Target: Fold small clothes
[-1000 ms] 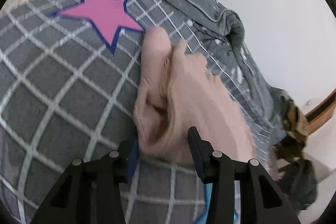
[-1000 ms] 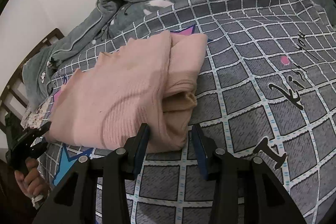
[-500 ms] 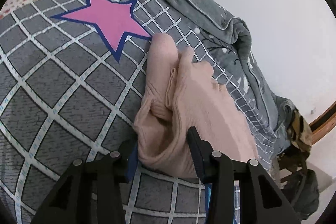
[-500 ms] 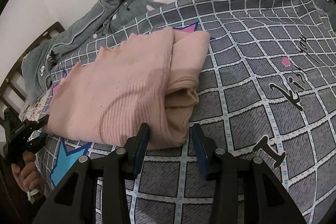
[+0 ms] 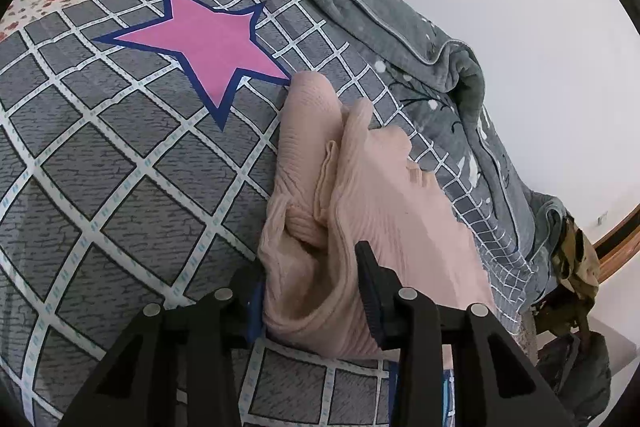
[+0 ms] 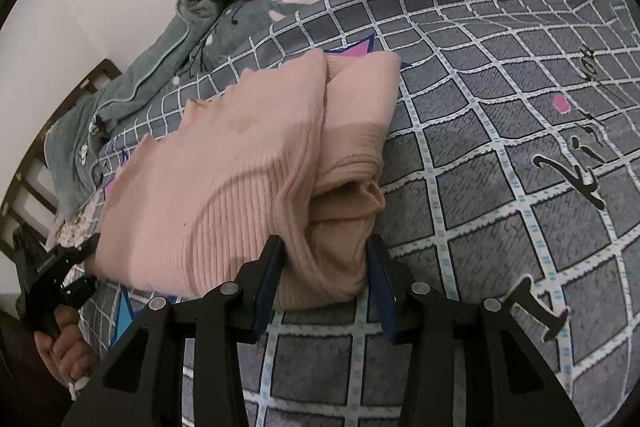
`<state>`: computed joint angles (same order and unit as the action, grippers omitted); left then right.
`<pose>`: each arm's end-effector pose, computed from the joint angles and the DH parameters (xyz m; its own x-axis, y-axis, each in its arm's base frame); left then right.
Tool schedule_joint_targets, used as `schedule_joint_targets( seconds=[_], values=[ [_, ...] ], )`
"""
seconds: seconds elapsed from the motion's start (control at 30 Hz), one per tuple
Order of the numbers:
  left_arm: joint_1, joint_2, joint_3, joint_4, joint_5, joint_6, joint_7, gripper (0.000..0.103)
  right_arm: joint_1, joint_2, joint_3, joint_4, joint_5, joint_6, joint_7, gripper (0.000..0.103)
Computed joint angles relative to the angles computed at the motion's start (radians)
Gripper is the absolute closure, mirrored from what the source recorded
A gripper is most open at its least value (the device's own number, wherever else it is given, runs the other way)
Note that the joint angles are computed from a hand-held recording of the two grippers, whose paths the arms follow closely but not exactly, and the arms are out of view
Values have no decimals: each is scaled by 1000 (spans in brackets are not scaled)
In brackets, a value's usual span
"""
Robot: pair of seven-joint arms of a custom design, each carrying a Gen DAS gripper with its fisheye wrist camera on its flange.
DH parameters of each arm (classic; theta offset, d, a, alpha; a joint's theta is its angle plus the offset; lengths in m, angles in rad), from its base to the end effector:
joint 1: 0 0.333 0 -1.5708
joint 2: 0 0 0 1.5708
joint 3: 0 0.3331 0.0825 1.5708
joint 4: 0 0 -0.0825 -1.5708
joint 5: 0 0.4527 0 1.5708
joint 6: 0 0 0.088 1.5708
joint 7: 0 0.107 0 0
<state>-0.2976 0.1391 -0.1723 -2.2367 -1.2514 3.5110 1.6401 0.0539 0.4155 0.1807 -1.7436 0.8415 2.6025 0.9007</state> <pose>0.5656 -0.1569 0.3580 0.4482 -0.6297 0.6345 -0.4007 -0.7760 -0.4871 0.7394 0.1471 0.3606 0.3308 -0.8387 -0.4326 -0.8447 -0.0587 -0.5321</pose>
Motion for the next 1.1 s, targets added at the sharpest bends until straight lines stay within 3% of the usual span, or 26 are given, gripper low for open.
schedule_joint_targets(
  seconds=[0.03,0.1,0.17,0.2,0.3,0.43,0.57,0.73,0.93,1.1],
  values=[
    [-13,7,8,23,-75,1,77,68,0,3,0,4,2,0,5,61],
    [-10,15,-1,42,-135,11,145,74,3,6,-2,5,-1,10,14,78],
    [5,15,-16,34,-101,13,115,87,-20,13,14,14,41,-19,0,90],
    [14,10,-23,16,-43,13,57,89,-36,16,24,18,79,-36,-12,92],
    [25,-6,-25,-25,83,15,-66,90,-59,6,40,5,197,-37,-49,93],
    [32,-32,-20,-84,238,23,-232,92,-31,-34,27,-27,232,16,-134,94],
    [-15,-49,-12,-81,120,42,-98,92,-20,-74,11,-62,260,28,-180,95],
    [-38,-76,-54,-87,0,83,31,92,-7,-133,-14,-116,281,42,-222,95],
    [-75,-135,-119,-185,16,153,-61,92,6,-243,-66,-249,319,16,-291,95],
    [-131,-165,-168,-244,-39,223,-71,92,12,-363,-132,-379,310,-64,-320,95]
  ],
)
